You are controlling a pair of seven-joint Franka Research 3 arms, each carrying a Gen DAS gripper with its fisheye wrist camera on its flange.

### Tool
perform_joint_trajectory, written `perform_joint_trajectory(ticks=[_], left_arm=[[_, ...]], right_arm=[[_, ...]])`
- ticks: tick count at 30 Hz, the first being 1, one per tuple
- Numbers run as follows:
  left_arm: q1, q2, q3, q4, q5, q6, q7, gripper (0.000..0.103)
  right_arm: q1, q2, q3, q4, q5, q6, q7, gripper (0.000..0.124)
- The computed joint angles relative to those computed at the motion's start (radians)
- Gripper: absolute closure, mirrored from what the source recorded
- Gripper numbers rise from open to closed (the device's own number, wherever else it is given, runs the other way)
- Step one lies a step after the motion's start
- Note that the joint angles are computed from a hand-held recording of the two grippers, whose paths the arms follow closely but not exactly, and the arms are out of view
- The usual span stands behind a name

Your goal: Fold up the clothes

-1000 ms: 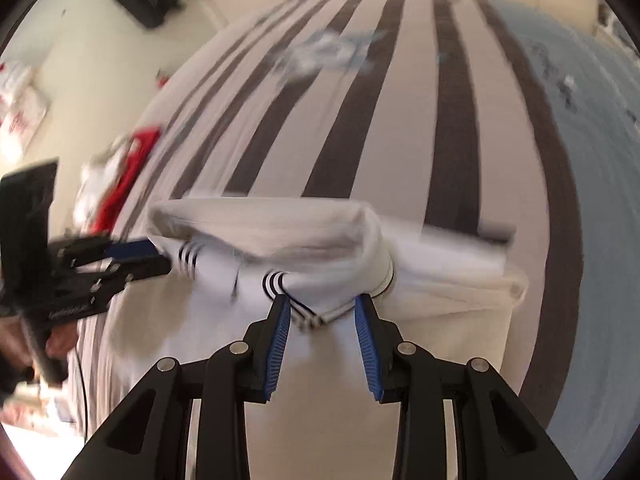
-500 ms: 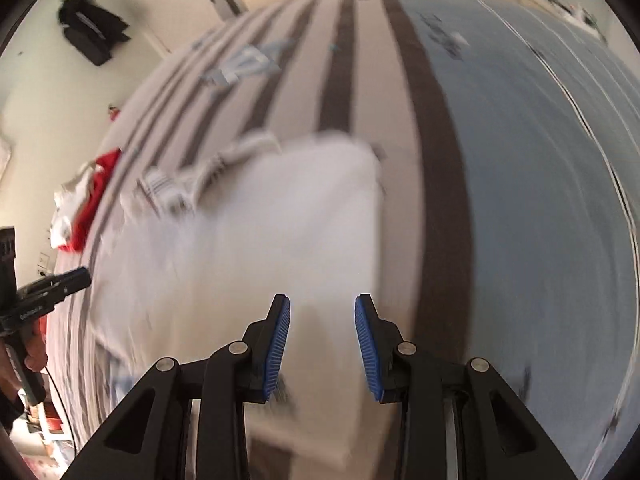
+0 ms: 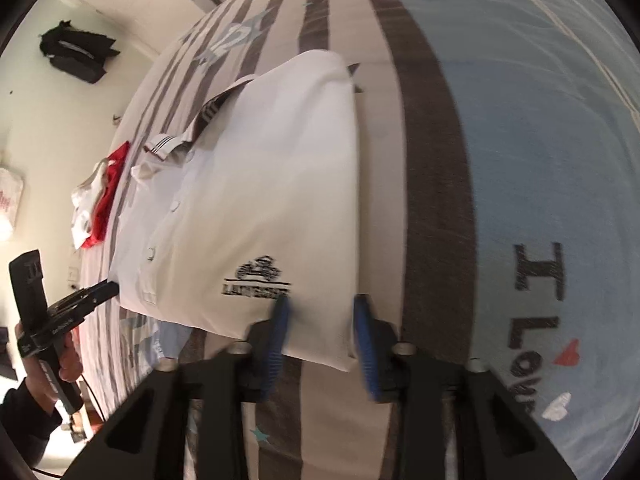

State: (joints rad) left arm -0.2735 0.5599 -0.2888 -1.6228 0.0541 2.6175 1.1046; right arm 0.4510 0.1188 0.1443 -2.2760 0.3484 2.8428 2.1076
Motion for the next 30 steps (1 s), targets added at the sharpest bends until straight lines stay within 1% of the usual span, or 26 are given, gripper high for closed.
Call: perform_joint_trajectory(ticks=[2,5,8,10,12,14,18,21,23,26,29,30], left_arm=[[0.005,-0.014,-0.008,-0.018,0.0,0.02,0.017,0.096],[0.021,-0.047,-0.026,-0.058,-0.01,0.035,0.058,0.097],[0.046,-0.099,-0.054,-0.118,-0.048,0.04,0.111,0.097],[0.046,-0.114,-0.058,-0.136,-0.058,0.025,0.144,0.097],[0.043,-0.117,-0.057,-0.149,-0.068,0.006,0.164,0.097],[0.043,-0.116,-0.054,-0.159,-0.082,-0.012,0.177,0.097],[0.037,-0.111,-0.044,-0.163,-0.094,-0.031,0.184,0.098],[0.032,-0.126,-0.036,-0.181,-0.092,-0.023,0.178,0.098],[0.021,-0.12,-0.019,-0.172,-0.071,-0.044,0.16,0.101],[0.021,-0.109,-0.016,-0.16,-0.064,-0.075,0.159,0.101],[-0.009,-0.141,0.016,-0.178,0.007,-0.068,0.12,0.101],[-0.018,-0.16,0.026,-0.19,0.031,-0.057,0.098,0.101]], right_arm=[[0.004,0.026,0.0,0.045,-0.013,-0.026,0.0,0.117],[-0.007,0.007,0.013,0.033,0.033,-0.02,-0.063,0.12],[-0.016,-0.037,0.031,-0.001,0.118,-0.018,-0.164,0.121],[-0.009,-0.05,0.031,-0.012,0.129,-0.031,-0.195,0.121],[-0.003,-0.061,0.033,-0.021,0.146,-0.062,-0.232,0.121],[0.003,-0.057,0.031,-0.024,0.15,-0.086,-0.238,0.121],[0.01,-0.037,0.03,-0.024,0.157,-0.094,-0.262,0.121],[0.017,-0.05,0.032,-0.04,0.158,-0.078,-0.262,0.121],[0.021,-0.052,0.031,-0.046,0.15,-0.075,-0.254,0.121],[0.027,-0.038,0.024,-0.036,0.094,-0.088,-0.21,0.121],[0.04,-0.035,0.014,-0.021,-0.018,-0.116,-0.127,0.119],[0.048,-0.043,0.006,-0.018,-0.089,-0.134,-0.073,0.119]])
